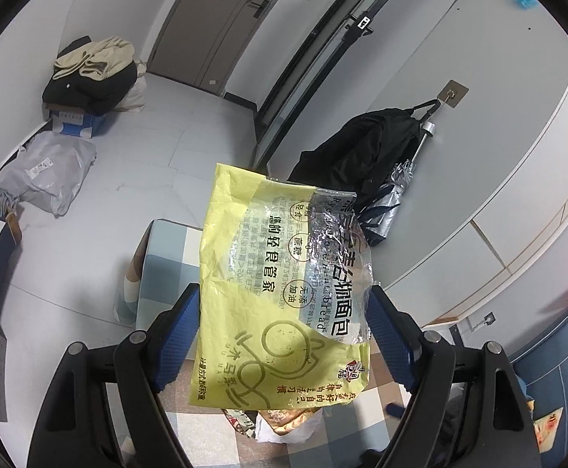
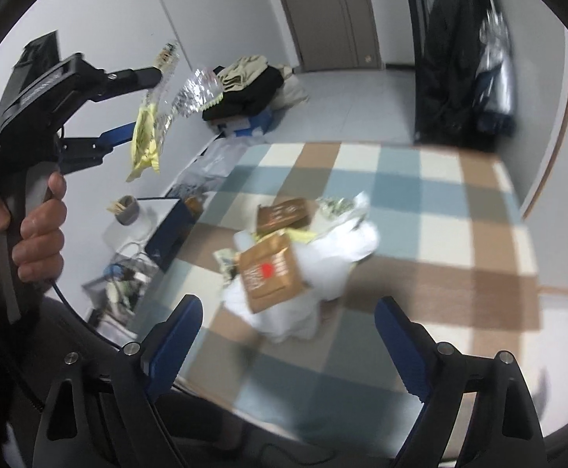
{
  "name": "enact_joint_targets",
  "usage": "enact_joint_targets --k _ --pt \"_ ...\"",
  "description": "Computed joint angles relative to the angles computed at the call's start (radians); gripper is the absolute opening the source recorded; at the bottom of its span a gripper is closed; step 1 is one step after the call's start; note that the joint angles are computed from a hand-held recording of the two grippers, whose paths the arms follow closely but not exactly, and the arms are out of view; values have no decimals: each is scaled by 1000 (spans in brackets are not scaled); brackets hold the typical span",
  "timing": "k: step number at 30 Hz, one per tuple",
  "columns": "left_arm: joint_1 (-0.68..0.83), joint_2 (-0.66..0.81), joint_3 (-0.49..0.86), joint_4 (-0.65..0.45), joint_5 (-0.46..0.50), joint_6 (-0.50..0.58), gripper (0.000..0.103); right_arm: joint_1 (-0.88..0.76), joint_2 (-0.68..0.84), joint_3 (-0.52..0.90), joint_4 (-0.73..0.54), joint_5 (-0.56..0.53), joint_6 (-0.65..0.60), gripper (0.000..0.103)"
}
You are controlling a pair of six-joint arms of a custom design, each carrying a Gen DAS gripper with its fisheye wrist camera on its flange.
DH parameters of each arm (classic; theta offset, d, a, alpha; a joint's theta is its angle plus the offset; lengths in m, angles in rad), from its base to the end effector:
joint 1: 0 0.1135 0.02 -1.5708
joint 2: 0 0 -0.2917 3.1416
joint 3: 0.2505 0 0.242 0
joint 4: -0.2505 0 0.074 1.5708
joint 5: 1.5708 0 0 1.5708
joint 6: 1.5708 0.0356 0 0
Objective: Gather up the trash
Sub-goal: 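Lift the yellow bag with the left gripper while the right gripper approaches the pile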
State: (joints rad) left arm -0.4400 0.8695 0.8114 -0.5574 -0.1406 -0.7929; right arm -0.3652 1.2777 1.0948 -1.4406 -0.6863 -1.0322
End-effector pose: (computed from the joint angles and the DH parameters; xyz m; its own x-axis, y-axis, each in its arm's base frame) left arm 0.1456 -0.0630 0.3196 -0.5933 -0.5003 -0.6306 -0.1488 0.8381 -0.5249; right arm 0.1685 -0.0403 0.3077 -0.7424 -0.4271 -0.5162 -0.6430 0.6707 0.3698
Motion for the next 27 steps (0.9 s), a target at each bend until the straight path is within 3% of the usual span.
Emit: enact_joint_targets --k 3,15,19,27 --pt "1 -10 -1 -2 3 -1 80 68 -1 -49 44 20 95 79" --pt "81 -49 -26 0 83 -17 80 330 -30 -162 289 46 529 75" --pt "88 -57 -29 -3 95 -25 80 371 -18 -174 326 68 595 68" --pt "111 -55 -26 -2 123 -22 80 361 -16 -206 335 86 615 68"
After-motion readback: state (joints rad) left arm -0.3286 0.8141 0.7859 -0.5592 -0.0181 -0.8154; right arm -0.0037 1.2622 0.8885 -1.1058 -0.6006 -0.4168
